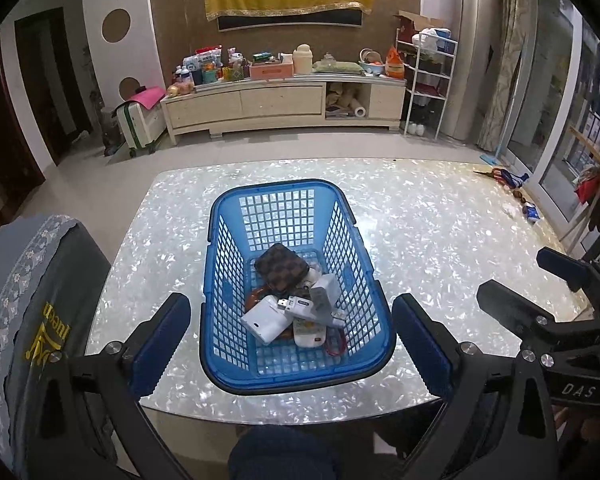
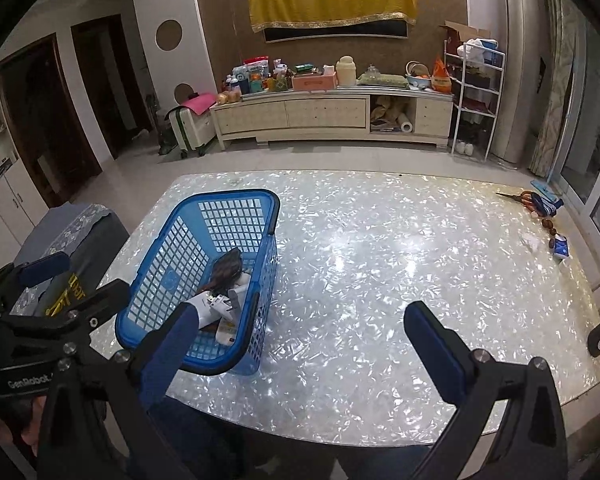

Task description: Organize rigid objects

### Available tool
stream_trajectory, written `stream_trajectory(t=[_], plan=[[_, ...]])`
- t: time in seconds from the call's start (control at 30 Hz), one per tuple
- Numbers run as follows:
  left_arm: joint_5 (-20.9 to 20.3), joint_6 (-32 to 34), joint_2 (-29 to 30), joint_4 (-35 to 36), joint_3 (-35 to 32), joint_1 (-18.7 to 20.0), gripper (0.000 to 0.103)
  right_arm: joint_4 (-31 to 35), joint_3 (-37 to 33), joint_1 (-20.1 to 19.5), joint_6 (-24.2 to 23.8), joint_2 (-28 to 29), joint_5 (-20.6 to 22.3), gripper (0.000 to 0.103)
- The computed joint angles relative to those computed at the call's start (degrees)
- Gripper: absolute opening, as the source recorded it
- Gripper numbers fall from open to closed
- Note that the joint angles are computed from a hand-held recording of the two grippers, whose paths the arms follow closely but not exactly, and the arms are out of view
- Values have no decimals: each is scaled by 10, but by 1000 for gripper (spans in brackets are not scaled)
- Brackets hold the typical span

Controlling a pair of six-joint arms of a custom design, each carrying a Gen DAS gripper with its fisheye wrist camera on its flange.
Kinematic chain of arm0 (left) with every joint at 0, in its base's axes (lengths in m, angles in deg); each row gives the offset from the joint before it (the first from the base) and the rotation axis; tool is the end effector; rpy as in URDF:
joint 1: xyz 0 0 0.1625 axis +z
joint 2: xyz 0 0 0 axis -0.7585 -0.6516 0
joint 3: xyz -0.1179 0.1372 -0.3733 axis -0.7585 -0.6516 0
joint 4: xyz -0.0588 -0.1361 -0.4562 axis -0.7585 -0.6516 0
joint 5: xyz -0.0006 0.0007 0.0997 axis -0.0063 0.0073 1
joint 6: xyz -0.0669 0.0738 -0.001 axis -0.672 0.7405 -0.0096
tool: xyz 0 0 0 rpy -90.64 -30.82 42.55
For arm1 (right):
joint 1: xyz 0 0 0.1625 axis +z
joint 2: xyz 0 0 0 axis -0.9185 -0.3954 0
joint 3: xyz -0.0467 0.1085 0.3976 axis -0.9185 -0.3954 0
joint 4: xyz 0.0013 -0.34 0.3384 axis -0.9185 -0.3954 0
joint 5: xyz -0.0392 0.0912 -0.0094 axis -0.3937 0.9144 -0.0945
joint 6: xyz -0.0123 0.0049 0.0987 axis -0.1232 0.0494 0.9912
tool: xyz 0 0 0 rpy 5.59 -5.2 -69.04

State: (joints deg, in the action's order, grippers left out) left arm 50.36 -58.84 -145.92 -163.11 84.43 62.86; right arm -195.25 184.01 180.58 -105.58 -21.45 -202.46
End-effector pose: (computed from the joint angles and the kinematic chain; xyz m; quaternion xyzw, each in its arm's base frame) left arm -0.3923 -0.3121 0.1839 0.0746 0.8419 -0.3578 0.3970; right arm 0.2789 -0.4161 0.3141 0.2835 -0.9015 0.2407 0.2215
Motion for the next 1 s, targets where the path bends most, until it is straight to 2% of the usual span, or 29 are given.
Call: stream_trajectory(t=[1.0], plan=[[-4,11,-5,-16,8,-1,101,12,-2,-7,15,-2,3,103]])
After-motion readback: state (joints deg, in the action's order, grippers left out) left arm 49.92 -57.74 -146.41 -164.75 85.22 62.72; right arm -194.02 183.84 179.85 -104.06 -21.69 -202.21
